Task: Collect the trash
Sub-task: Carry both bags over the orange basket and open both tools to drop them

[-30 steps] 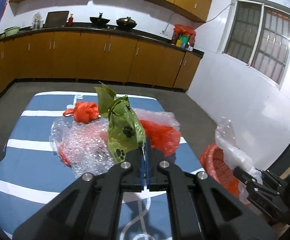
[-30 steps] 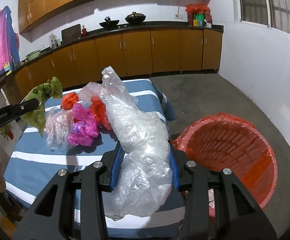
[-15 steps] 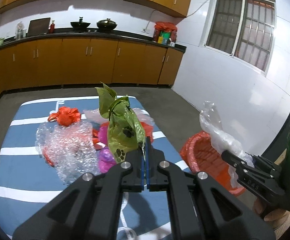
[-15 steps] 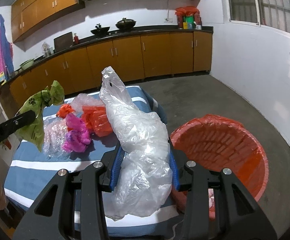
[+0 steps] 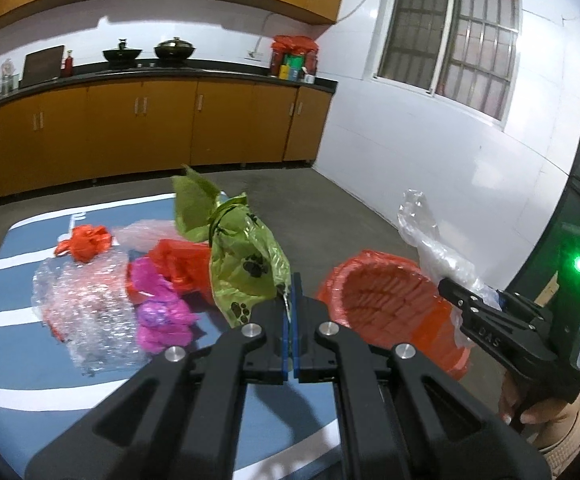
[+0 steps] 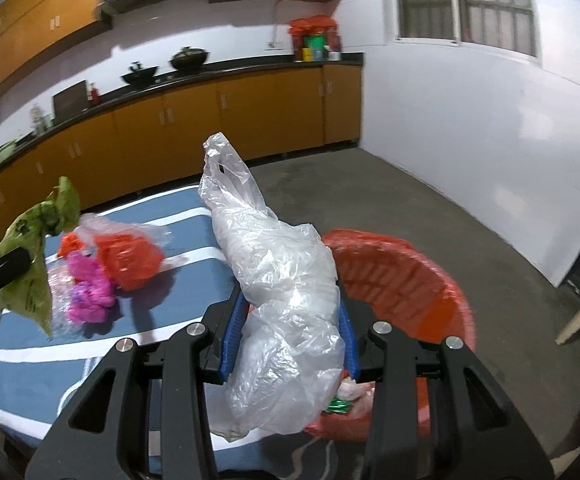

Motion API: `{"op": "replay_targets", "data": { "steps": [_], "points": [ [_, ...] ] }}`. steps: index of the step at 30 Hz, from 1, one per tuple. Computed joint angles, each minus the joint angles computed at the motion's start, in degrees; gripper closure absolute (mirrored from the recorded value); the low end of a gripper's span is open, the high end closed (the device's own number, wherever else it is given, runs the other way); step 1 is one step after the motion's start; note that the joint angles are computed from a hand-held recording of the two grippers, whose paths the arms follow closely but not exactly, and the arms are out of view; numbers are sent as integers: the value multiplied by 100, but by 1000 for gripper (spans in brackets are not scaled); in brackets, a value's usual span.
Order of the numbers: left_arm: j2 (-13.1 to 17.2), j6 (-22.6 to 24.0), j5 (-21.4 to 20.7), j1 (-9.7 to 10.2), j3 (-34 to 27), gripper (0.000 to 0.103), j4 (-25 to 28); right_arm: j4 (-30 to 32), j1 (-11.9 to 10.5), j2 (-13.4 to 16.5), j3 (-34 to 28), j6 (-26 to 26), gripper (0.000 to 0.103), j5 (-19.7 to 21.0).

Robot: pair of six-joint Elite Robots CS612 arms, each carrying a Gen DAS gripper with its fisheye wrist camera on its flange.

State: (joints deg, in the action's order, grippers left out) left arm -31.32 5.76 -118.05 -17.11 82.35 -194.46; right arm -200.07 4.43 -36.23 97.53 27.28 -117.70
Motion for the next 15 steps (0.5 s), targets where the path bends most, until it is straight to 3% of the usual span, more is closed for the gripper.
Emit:
{"op": "replay_targets", "data": {
  "steps": [15],
  "points": [
    [13, 622, -671, -308, 45, 100, 292, -5, -220, -122, 347, 606, 62, -45]
  ]
}}
